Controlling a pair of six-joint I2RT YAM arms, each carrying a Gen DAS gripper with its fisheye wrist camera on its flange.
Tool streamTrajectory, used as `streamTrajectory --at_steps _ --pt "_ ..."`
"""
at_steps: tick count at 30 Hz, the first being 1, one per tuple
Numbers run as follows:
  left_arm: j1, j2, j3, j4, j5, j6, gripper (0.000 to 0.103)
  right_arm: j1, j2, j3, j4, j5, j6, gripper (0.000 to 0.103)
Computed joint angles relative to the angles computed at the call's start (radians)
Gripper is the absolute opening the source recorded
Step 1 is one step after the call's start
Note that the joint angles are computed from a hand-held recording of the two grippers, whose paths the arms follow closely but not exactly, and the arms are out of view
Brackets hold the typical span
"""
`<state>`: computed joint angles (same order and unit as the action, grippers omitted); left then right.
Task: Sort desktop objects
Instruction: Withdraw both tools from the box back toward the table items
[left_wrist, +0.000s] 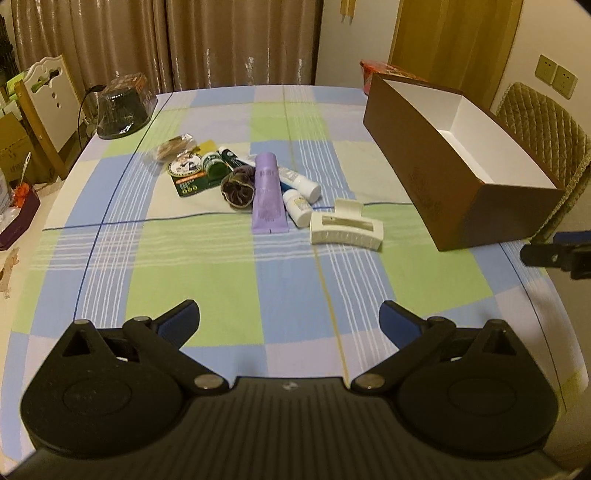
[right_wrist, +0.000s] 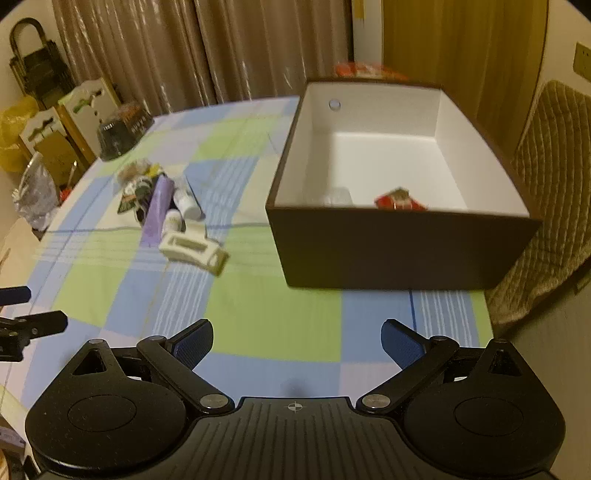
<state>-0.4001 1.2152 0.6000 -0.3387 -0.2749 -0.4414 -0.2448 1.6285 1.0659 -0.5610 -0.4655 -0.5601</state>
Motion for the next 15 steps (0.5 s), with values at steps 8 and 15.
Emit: streamTrajectory --at_steps 8,15 --pt "-0.008 -0.035 -0.028 -0.009 0.012 -0.017 0.102 0.018 -0.007 -0.018 -0.018 0.009 -0.004 0.100" --pt "-0.011 -0.030 -0.034 -0.004 0.014 -0.023 0.102 0.054 -0.019 -0.030 -0.016 -0.009 -0.012 0.100"
